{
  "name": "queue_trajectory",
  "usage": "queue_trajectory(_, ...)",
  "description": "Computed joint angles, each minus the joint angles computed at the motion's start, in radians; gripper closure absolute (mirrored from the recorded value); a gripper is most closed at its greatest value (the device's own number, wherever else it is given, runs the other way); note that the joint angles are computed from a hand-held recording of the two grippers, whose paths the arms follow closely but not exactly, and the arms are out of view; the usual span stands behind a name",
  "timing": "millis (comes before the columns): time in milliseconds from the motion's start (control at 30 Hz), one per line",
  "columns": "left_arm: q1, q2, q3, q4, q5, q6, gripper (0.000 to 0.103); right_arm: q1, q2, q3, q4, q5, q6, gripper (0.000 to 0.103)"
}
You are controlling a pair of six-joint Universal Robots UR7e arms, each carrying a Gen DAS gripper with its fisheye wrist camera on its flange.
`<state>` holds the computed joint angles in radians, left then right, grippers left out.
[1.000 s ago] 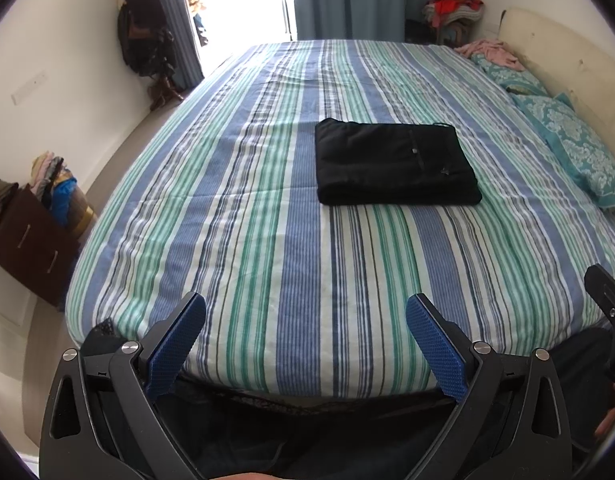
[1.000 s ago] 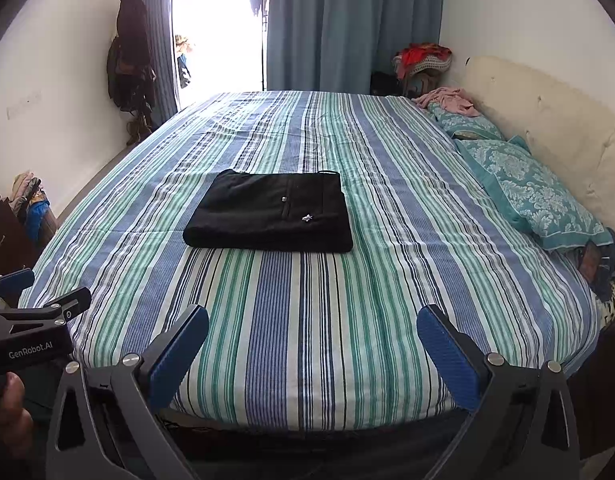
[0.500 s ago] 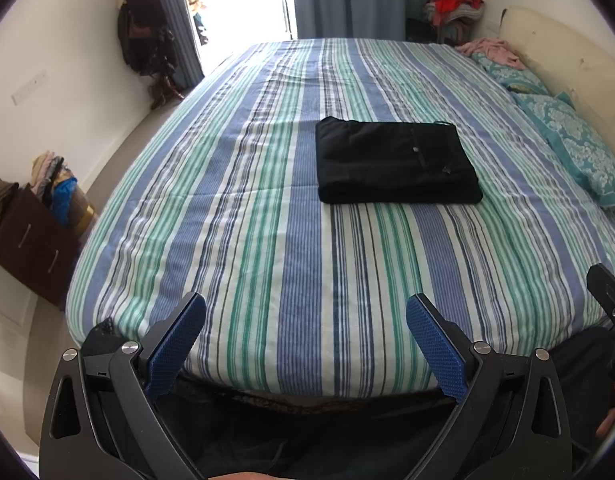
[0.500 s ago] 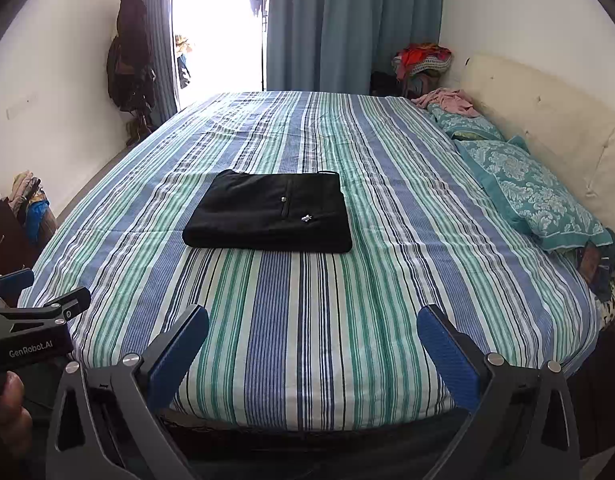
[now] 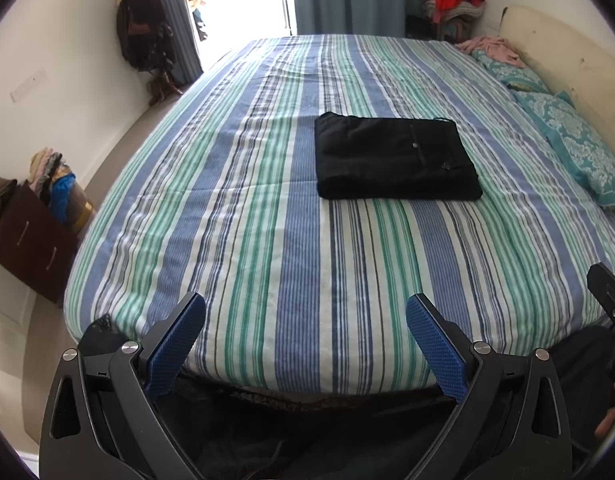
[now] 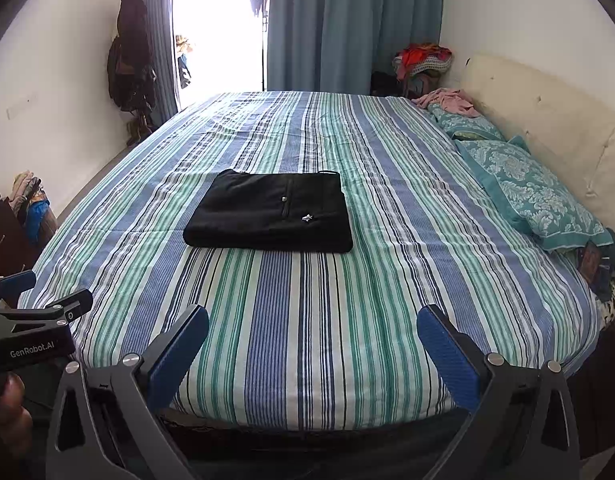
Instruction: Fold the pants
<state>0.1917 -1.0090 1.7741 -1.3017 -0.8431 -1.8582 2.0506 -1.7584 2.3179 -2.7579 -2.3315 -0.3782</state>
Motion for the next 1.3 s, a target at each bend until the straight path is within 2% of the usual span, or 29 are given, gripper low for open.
queue_trajectory(433,-0.002,0.005,-0.010,0.019,0.005,0.009,0.002,0.029,0.034,0.010,-0.069,-0.079,-0.054,0.000)
queue_trajectory(600,-0.006,0.010,-0.021,0.039,0.017,0.007,0.002,0.031,0.012,0.016,-0.120,-0.032,-0.051,0.000)
queue_trajectory(700,-0.006,0.010,-0.026,0.035,0.028,0.033,0.002,0.017,-0.008,0.007,-0.090,0.015,-0.015,0.000)
queue_trajectory(767,-0.003,0.013,-0.039,0.047,0.041,0.046,0.001,0.014,-0.006,-0.002,-0.063,0.014,0.010,0.000)
queue_trajectory(867,-0.001,0.024,-0.082,0.125,0.066,0.009,0.000,0.020,-0.001,-0.006,-0.100,0.012,-0.013,0.000)
queue_trajectory(967,0.000,-0.004,-0.073,0.101,0.100,0.009,0.000,0.000,-0.030,-0.020,-0.135,0.104,0.017,0.000)
queue_trajectory(1000,-0.001,-0.019,-0.059,0.072,0.115,0.022,0.000,-0.002,-0.027,-0.032,-0.137,0.108,0.034,0.000)
queue_trajectory(1067,0.000,-0.033,-0.046,0.048,0.140,0.039,0.000,0.006,0.003,-0.059,-0.133,0.072,0.025,0.000)
queue_trajectory(1167,0.008,-0.021,-0.066,0.082,0.125,0.027,0.000,0.007,0.023,-0.075,-0.126,0.051,0.025,0.000)
queue_trajectory(1300,0.012,-0.010,-0.065,0.053,0.086,0.042,0.000,0.017,0.033,-0.072,-0.102,0.018,0.042,0.000)
